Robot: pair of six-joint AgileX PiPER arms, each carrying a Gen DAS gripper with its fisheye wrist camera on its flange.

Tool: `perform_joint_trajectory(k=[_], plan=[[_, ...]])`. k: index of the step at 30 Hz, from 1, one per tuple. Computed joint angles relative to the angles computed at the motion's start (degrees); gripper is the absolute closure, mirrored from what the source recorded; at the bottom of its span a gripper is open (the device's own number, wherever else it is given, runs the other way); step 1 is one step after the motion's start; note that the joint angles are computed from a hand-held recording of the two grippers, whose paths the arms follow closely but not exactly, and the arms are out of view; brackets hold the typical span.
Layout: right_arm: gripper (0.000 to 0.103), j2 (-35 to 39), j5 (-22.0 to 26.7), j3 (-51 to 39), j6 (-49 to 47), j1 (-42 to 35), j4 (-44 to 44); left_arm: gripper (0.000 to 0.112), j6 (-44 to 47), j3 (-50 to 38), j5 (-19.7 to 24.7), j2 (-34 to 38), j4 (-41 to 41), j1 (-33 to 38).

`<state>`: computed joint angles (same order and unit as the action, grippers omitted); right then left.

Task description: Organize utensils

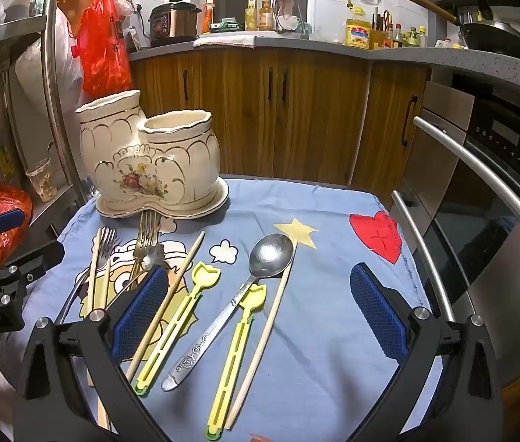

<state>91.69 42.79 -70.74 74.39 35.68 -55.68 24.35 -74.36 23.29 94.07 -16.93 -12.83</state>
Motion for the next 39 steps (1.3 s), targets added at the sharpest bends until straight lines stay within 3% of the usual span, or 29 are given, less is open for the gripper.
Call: perform_joint_trajectory(k=[6,12,23,39], plan=[[0.005,0.01,-0.15,0.01,-0.19,-0.13,0.13,0.014,2.65,2.61,0.18,-2.24,-2.34,1.12],[0.005,0.11,-0.19,0.01,-0.22,-0.15,0.15,0.014,-1.45,0.27,1.05,-0.75,1.76,-0.19],[0.005,0.41,-0.12,-0.16,-0.38,-0.11,0.18,0.014,-0.47,-0.53,0.96,0.14,1.15,0.19],[0.005,0.68,-0.22,-0.03,-1.11,-0.19,0.70,0.014,-0.91,0.04,-0.80,0.38,1.86,-0.53]])
